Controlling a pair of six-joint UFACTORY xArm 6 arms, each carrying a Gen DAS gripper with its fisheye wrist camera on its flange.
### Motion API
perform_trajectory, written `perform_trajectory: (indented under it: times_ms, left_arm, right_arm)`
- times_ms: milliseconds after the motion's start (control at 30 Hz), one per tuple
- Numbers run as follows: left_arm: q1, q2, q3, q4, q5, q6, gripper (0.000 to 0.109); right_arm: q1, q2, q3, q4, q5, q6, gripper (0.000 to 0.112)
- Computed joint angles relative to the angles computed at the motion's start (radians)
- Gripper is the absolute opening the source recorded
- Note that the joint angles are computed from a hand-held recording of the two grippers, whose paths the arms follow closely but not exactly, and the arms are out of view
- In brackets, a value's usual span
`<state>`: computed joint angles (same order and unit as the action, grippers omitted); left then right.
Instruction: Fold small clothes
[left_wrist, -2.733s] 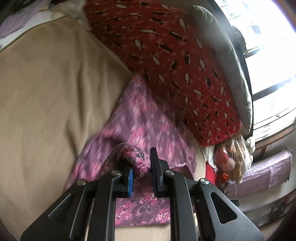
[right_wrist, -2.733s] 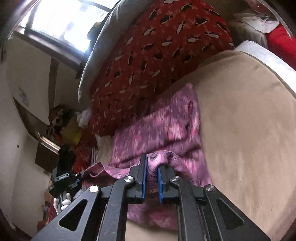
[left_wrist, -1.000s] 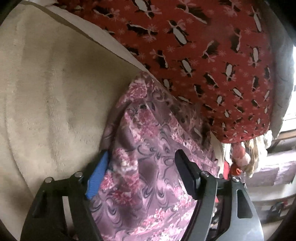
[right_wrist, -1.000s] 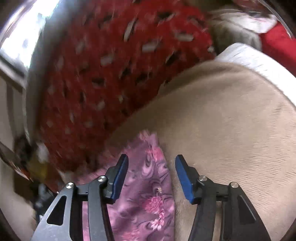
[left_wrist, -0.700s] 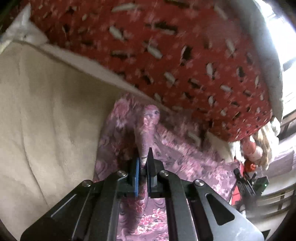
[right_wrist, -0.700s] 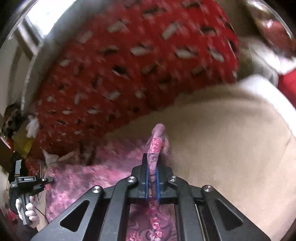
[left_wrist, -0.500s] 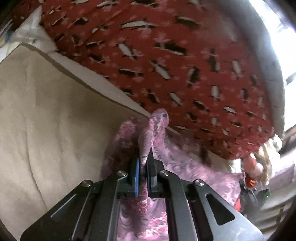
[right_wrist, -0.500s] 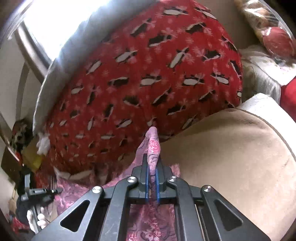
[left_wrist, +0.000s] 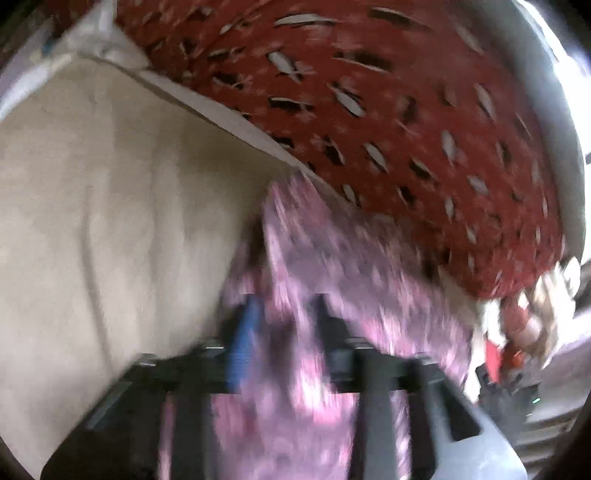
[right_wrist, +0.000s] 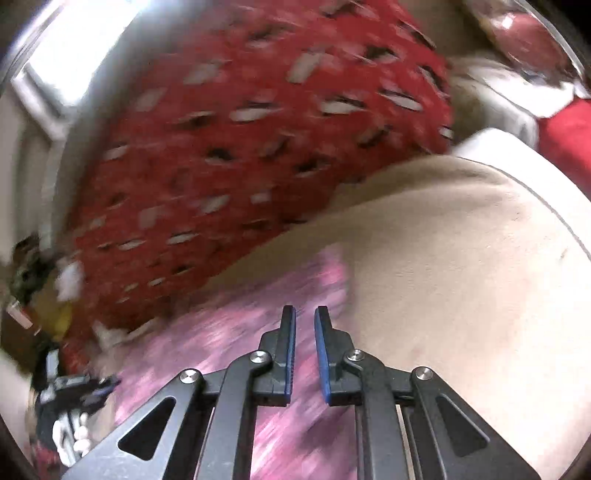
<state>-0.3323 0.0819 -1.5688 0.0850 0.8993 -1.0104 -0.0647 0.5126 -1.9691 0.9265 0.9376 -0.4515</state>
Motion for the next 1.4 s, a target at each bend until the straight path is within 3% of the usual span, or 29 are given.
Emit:
perform_trajectory:
  times_ms: [33, 100, 133, 167, 233, 300, 367, 433, 533, 567, 600, 633, 700, 800, 900, 967, 1067, 1167, 1267, 1400]
  left_arm:
    - [-0.038, -0.022, 0.018, 0.068, 0.011, -0.062, 0.063]
    - [-0.102, -0.038, 0.035, 0.153, 0.042, -0.136, 0.064]
    - [-0.125, -0.031, 0.031, 0.165, 0.072, -0.146, 0.064]
    - [-0.145, -0.020, 0.026, 0.166, 0.105, -0.156, 0.064]
    - [-0.182, -0.013, 0.036, 0.183, 0.155, -0.174, 0.064]
    - [-0.211, -0.043, 0.085, 0.245, 0.139, -0.232, 0.064]
    - [-0.228, -0.060, 0.108, 0.279, 0.140, -0.264, 0.064]
    - [-0.227, -0.042, 0.079, 0.273, 0.167, -0.222, 0.064]
    - [-0.228, -0.052, 0.100, 0.287, 0.144, -0.254, 0.064]
    - [-0.231, -0.048, 0.093, 0.290, 0.154, -0.243, 0.064]
    - [-0.237, -0.046, 0.086, 0.294, 0.169, -0.229, 0.064]
    - [-0.240, -0.048, 0.085, 0.299, 0.178, -0.222, 0.064]
    - [-0.244, -0.052, 0.091, 0.309, 0.188, -0.231, 0.064]
    - [-0.243, -0.064, 0.112, 0.309, 0.186, -0.230, 0.064]
    - [-0.255, -0.044, 0.087, 0.330, 0.219, -0.204, 0.065]
    - [-0.257, -0.043, 0.086, 0.332, 0.221, -0.200, 0.066]
    - [-0.254, -0.050, 0.094, 0.324, 0.208, -0.194, 0.068]
    - [-0.246, -0.057, 0.112, 0.312, 0.180, -0.186, 0.073]
    - [-0.244, -0.052, 0.110, 0.306, 0.173, -0.165, 0.078]
    - [-0.237, -0.047, 0.113, 0.292, 0.153, -0.137, 0.085]
  right_arm:
    - [0.008, -0.042, 0.059, -0.008, 0.025, -0.040, 0.015]
    - [0.040, -0.068, 0.106, -0.149, 0.068, -0.027, 0.023]
    - [0.059, -0.106, 0.157, -0.211, 0.042, -0.047, 0.023]
    - [0.066, -0.143, 0.195, -0.231, 0.010, -0.060, 0.023]
    - [0.052, -0.181, 0.215, -0.210, 0.042, -0.030, 0.024]
    - [0.018, -0.261, 0.305, -0.154, 0.029, -0.023, 0.026]
    - [0.008, -0.346, 0.414, -0.250, -0.037, 0.016, 0.045]
    - [-0.004, -0.385, 0.484, -0.326, -0.063, 0.049, 0.047]
    - [-0.040, -0.386, 0.522, -0.270, 0.009, 0.069, 0.046]
    - [-0.045, -0.389, 0.524, -0.227, 0.023, 0.049, 0.039]
    - [-0.051, -0.395, 0.526, -0.171, 0.040, 0.004, 0.018]
    - [-0.054, -0.402, 0.523, -0.140, 0.044, -0.034, 0.007]
    - [-0.058, -0.434, 0.543, -0.097, -0.001, -0.097, 0.007]
    - [-0.066, -0.452, 0.569, -0.151, -0.076, -0.093, 0.005]
    - [-0.058, -0.423, 0.579, -0.335, -0.050, -0.017, 0.004]
    - [-0.047, -0.451, 0.610, -0.336, -0.095, -0.011, 0.006]
    - [-0.025, -0.489, 0.619, -0.423, -0.139, 0.149, 0.014]
    - [0.020, -0.546, 0.653, -0.399, -0.214, 0.141, 0.015]
    - [0.078, -0.549, 0.627, -0.431, -0.194, 0.171, 0.026]
    - [0.163, -0.552, 0.649, -0.507, -0.187, 0.258, 0.026]
